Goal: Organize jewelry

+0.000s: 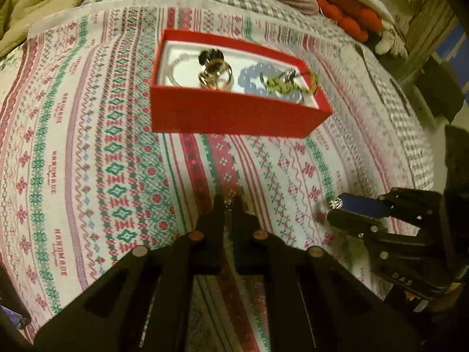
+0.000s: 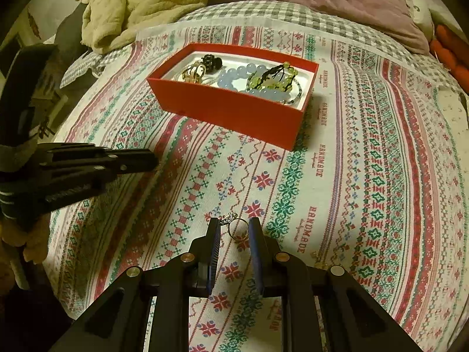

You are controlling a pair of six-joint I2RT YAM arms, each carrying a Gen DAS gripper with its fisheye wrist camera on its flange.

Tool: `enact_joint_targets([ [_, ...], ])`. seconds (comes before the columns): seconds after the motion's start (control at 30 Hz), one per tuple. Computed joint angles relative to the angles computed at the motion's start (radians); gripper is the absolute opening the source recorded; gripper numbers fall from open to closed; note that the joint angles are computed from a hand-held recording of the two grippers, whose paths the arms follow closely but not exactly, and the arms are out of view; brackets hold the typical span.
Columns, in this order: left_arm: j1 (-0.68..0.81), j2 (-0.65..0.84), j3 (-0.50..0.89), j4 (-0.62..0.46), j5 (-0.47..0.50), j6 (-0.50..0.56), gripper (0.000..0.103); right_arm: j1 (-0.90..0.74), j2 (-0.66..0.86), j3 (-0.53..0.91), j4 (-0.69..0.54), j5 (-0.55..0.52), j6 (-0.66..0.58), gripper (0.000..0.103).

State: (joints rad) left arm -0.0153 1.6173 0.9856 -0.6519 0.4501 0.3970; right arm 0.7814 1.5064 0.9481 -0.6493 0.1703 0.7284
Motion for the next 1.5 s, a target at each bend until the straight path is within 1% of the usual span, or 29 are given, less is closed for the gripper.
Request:
enact_joint_targets([
  [0.1, 0.03, 0.012, 0.02, -0.021, 0.023, 0.011, 0.006, 0.0, 0.0, 0.007, -0.003, 0.003, 0.003, 0.02],
  [0.2, 0.069, 0.037, 0.053, -0.085, 0.081, 0.042, 0.006, 0.0, 0.001, 0.012, -0.004, 0.004, 0.003, 0.02],
  [0.23, 0.055, 0.028, 0.054, -0.095, 0.085, 0.033, 0.006, 0.002, 0.001, 0.015, -0.005, 0.004, 0.003, 0.02],
  [0.3, 0.052, 0.026, 0.054, -0.149, 0.108, 0.087, 0.006, 0.005, -0.002, 0.017, -0.005, 0.004, 0.004, 0.02],
  [0.37, 0.056, 0.054, 0.065, -0.215, 0.124, 0.139, 0.006, 0.005, 0.003, 0.02, -0.005, 0.002, 0.003, 0.02],
  [0.43, 0.055, 0.098, 0.074, -0.271, 0.112, 0.189, 0.006, 0.005, 0.01, 0.021, -0.005, 0.0, 0.004, 0.02],
  [0.5, 0.04, 0.087, 0.031, -0.225, 0.041, 0.174, 0.006, 0.003, 0.018, 0.022, -0.005, -0.007, 0.005, 0.02],
  [0.53, 0.05, 0.081, 0.016, -0.203, 0.027, 0.177, 0.006, 0.002, 0.02, 0.022, -0.004, -0.009, 0.003, 0.02],
  [0.6, 0.076, 0.079, 0.026, -0.213, 0.032, 0.184, 0.007, 0.003, 0.022, 0.025, -0.004, -0.009, 0.001, 0.02],
  [0.63, 0.091, 0.068, 0.026, -0.207, 0.026, 0.186, 0.01, 0.003, 0.022, 0.025, -0.004, -0.009, 0.001, 0.02],
  [0.8, 0.153, 0.03, 0.018, -0.157, -0.023, 0.208, 0.012, -0.003, 0.022, 0.023, -0.002, -0.012, -0.003, 0.02],
  [0.87, 0.161, 0.002, -0.003, -0.146, -0.026, 0.245, 0.014, -0.004, 0.025, 0.024, -0.001, -0.014, -0.006, 0.02],
  [0.93, 0.163, -0.015, -0.027, -0.133, -0.023, 0.299, 0.03, -0.003, 0.026, 0.023, 0.002, -0.015, -0.006, 0.02],
  [1.0, 0.142, -0.052, -0.074, -0.104, -0.028, 0.365, 0.039, -0.004, 0.03, 0.023, 0.004, -0.019, -0.005, 0.02],
  [1.07, 0.119, -0.073, -0.105, -0.093, -0.024, 0.401, 0.043, -0.004, 0.035, 0.024, 0.005, -0.022, -0.004, 0.02],
  [1.13, 0.099, -0.092, -0.13, -0.076, -0.028, 0.408, 0.05, -0.005, 0.039, 0.025, 0.007, -0.025, -0.008, 0.02],
  [1.2, 0.066, -0.115, -0.161, -0.038, -0.038, 0.398, 0.053, -0.005, 0.043, 0.026, 0.009, -0.027, -0.01, 0.02],
  [1.4, -0.03, -0.138, -0.216, 0.063, -0.091, 0.306, 0.053, -0.003, 0.046, 0.026, 0.01, -0.03, -0.01, 0.02],
  [1.47, -0.072, -0.156, -0.24, 0.101, -0.128, 0.272, 0.047, -0.003, 0.045, 0.025, 0.009, -0.029, -0.009, 0.02],
  [1.5, -0.088, -0.163, -0.249, 0.115, -0.143, 0.26, 0.042, -0.004, 0.046, 0.025, 0.009, -0.03, -0.009, 0.02],
])
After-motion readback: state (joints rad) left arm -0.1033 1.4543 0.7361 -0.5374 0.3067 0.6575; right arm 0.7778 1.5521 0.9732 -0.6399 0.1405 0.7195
